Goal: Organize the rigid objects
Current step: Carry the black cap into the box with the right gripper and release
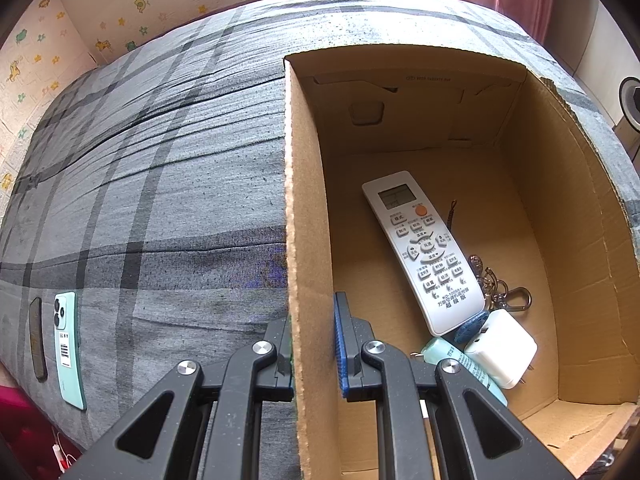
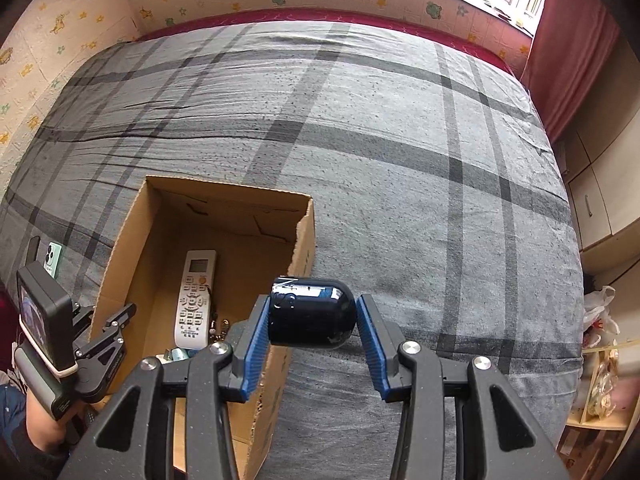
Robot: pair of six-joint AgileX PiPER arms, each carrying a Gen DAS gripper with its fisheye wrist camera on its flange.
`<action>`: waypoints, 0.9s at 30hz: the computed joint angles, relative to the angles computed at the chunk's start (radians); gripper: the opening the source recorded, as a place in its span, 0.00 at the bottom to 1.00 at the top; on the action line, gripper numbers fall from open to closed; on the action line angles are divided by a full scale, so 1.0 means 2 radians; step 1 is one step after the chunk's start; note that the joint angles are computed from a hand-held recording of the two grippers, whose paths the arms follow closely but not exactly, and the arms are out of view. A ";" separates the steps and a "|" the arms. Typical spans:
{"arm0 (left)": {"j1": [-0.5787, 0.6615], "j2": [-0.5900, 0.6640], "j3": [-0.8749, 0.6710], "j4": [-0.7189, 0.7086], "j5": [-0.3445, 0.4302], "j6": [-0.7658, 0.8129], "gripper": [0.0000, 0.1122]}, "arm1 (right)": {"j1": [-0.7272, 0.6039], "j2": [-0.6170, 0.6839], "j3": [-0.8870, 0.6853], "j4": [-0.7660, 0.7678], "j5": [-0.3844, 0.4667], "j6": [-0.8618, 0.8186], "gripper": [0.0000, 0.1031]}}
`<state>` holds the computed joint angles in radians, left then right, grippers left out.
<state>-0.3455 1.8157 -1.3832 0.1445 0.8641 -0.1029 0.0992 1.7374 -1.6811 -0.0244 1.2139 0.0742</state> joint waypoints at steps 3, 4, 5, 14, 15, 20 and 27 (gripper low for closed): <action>0.000 0.000 0.000 0.000 0.000 0.001 0.13 | 0.016 0.002 -0.004 0.000 0.000 0.002 0.45; 0.000 0.000 0.000 -0.001 0.000 0.001 0.13 | 0.021 0.004 -0.006 0.001 0.000 0.003 0.45; 0.000 0.000 0.000 -0.001 0.000 0.000 0.13 | 0.026 0.005 -0.006 0.002 0.000 0.003 0.45; 0.000 0.000 0.000 -0.002 0.001 0.000 0.13 | 0.068 0.020 0.005 0.006 -0.015 0.011 0.45; 0.000 0.000 0.000 -0.002 0.001 0.000 0.13 | 0.072 0.023 0.006 0.007 -0.017 0.012 0.45; 0.000 0.000 0.000 -0.001 0.001 0.000 0.13 | 0.089 0.037 0.014 0.005 -0.030 0.020 0.45; 0.000 -0.001 0.001 -0.001 0.000 0.000 0.13 | 0.104 0.060 0.022 0.010 -0.043 0.023 0.45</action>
<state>-0.3457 1.8146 -1.3821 0.1423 0.8641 -0.1033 0.3064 1.8569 -1.6379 -0.0051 1.1281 0.1208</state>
